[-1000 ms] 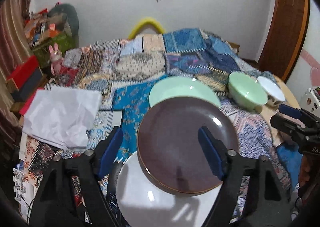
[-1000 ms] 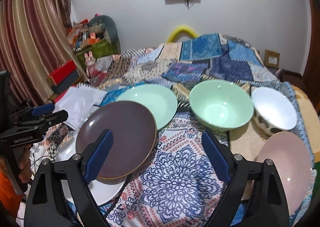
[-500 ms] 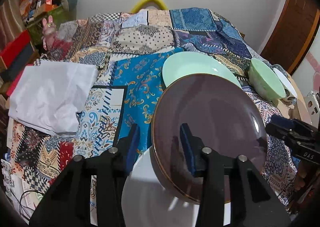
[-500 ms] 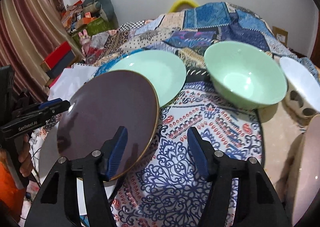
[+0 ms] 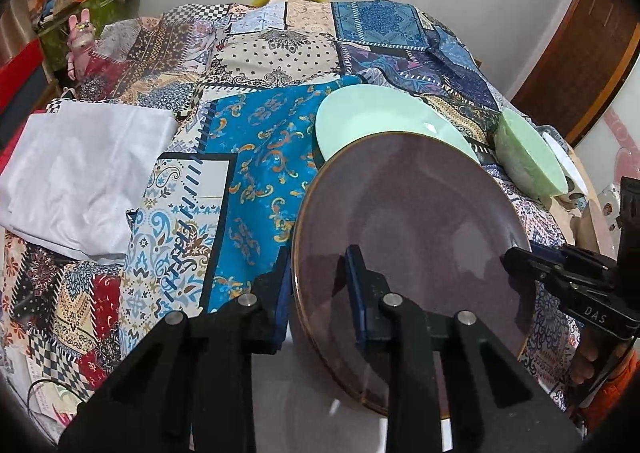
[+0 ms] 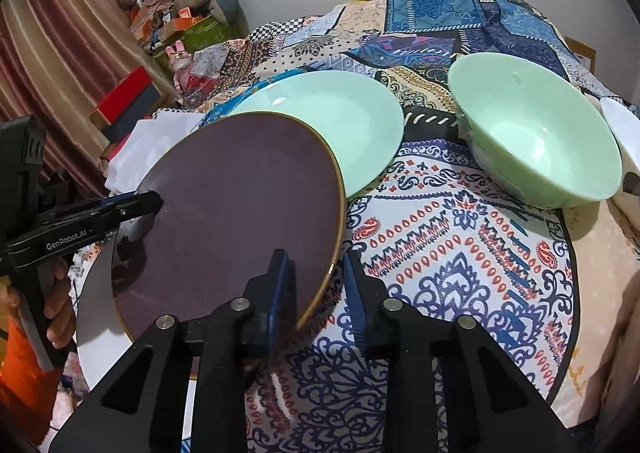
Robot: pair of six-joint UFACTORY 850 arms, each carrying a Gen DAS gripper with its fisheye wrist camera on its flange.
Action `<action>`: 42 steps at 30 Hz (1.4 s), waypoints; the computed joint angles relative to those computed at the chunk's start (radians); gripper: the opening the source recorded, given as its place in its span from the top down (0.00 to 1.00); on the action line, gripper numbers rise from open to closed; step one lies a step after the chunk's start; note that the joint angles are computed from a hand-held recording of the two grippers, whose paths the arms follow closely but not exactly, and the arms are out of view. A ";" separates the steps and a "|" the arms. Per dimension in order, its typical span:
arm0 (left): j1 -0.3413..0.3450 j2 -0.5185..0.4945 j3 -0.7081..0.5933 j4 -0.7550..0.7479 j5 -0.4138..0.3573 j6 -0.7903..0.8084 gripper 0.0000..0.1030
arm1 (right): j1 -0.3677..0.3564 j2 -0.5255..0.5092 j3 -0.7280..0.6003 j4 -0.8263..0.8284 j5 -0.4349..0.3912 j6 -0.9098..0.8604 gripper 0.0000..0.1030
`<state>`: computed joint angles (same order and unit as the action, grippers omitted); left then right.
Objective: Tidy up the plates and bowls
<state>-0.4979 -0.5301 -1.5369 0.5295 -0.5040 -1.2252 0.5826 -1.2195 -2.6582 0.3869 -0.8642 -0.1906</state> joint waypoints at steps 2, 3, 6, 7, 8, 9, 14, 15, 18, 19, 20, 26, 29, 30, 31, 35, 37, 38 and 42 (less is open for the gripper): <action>0.003 -0.001 -0.001 -0.014 0.003 0.015 0.75 | 0.003 -0.022 -0.040 -0.006 -0.015 0.009 0.78; 0.004 -0.002 -0.003 -0.029 0.003 0.033 0.74 | 0.003 -0.023 -0.040 -0.006 -0.014 0.009 0.78; 0.002 -0.009 -0.017 -0.048 -0.019 0.067 0.74 | 0.002 -0.042 -0.073 0.000 -0.031 0.013 0.78; 0.002 -0.011 -0.022 -0.051 -0.027 0.069 0.74 | 0.004 -0.039 -0.067 -0.004 -0.025 0.011 0.78; 0.001 -0.014 -0.028 -0.057 -0.035 0.075 0.74 | 0.005 -0.031 -0.054 -0.006 -0.018 0.009 0.78; 0.001 -0.014 -0.028 -0.059 -0.037 0.075 0.74 | 0.005 -0.017 -0.028 -0.003 -0.005 0.003 0.78; -0.010 -0.016 -0.039 -0.062 -0.055 0.075 0.74 | 0.003 0.024 0.044 0.009 0.033 -0.014 0.79; -0.015 -0.016 -0.041 -0.044 -0.061 0.061 0.74 | 0.002 0.037 0.067 0.012 0.045 -0.019 0.79; -0.021 -0.018 -0.046 -0.045 -0.063 0.059 0.74 | -0.001 0.060 0.107 0.021 0.062 -0.029 0.79; -0.023 -0.018 -0.046 -0.050 -0.060 0.059 0.74 | -0.002 0.069 0.124 0.023 0.070 -0.032 0.79; -0.025 -0.019 -0.047 -0.056 -0.060 0.062 0.74 | -0.003 0.079 0.142 0.028 0.078 -0.037 0.79; -0.046 -0.021 -0.060 -0.049 -0.067 0.052 0.74 | -0.014 0.144 0.250 0.052 0.129 -0.065 0.79; -0.053 -0.020 -0.065 -0.044 -0.063 0.040 0.74 | -0.019 0.175 0.303 0.070 0.148 -0.081 0.79; -0.056 -0.021 -0.069 -0.046 -0.064 0.040 0.74 | -0.021 0.186 0.320 0.073 0.155 -0.086 0.79; -0.059 -0.023 -0.073 -0.047 -0.067 0.040 0.74 | -0.022 0.197 0.338 0.073 0.162 -0.089 0.79; -0.074 -0.031 -0.097 -0.037 -0.087 0.039 0.74 | -0.029 0.246 0.415 0.092 0.194 -0.112 0.79; -0.084 -0.033 -0.107 -0.031 -0.095 0.037 0.74 | -0.033 0.272 0.454 0.103 0.211 -0.125 0.79; -0.088 -0.033 -0.112 -0.031 -0.097 0.039 0.74 | -0.035 0.283 0.472 0.108 0.219 -0.131 0.79; -0.106 -0.036 -0.132 -0.028 -0.105 0.041 0.74 | -0.044 0.325 0.533 0.124 0.242 -0.149 0.79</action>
